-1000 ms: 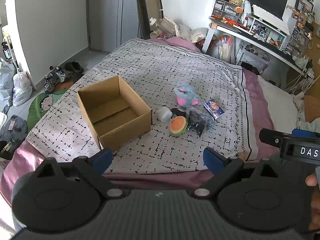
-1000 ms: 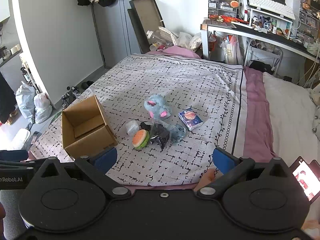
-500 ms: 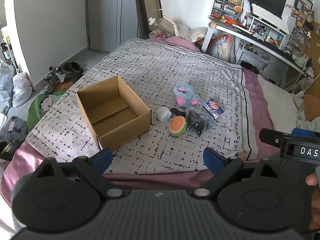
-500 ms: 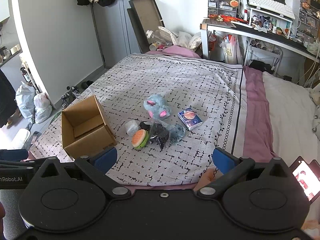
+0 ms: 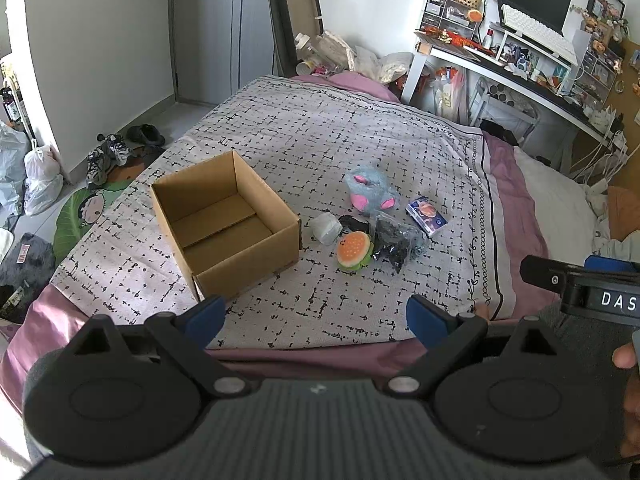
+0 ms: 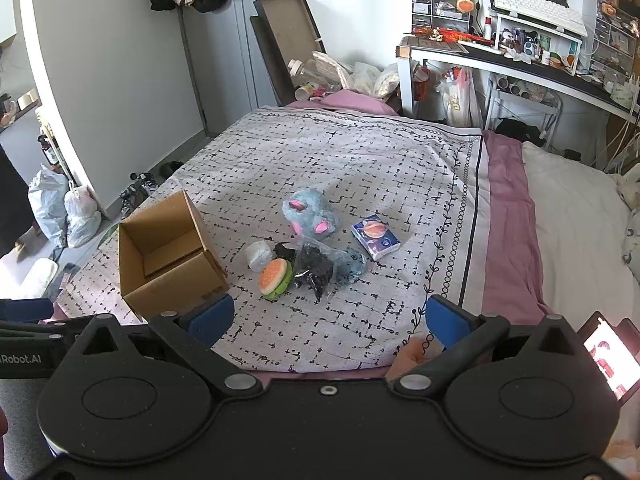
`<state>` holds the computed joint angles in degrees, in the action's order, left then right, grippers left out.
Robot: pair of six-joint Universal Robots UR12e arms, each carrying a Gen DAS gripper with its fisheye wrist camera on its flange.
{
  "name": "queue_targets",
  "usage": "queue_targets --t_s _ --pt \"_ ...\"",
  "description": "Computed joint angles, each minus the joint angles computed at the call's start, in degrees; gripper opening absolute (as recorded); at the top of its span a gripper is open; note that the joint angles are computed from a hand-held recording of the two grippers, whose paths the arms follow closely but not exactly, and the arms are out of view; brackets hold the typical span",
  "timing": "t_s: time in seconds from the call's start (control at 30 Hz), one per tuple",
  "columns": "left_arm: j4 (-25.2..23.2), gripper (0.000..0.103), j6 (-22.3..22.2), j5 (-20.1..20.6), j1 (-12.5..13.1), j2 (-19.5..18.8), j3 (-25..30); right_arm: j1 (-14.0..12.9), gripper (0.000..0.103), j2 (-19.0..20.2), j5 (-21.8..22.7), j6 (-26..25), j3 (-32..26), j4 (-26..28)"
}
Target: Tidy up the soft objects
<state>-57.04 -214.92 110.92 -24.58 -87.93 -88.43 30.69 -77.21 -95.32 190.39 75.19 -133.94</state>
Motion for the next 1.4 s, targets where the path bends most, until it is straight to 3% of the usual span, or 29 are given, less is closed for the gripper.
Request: queue_targets --t_s 0.63,1.4 --pt "0.3 0.096 0.0 0.1 -0.1 -0.7 0.4 -0.1 0.103 0.0 -0.1 0.0 0.2 0.0" --pt "3.2 0.096 -0.9 -1.5 1.9 -2.4 -0.1 -1.7 0.103 2.4 2.9 1.7 -1.3 0.6"
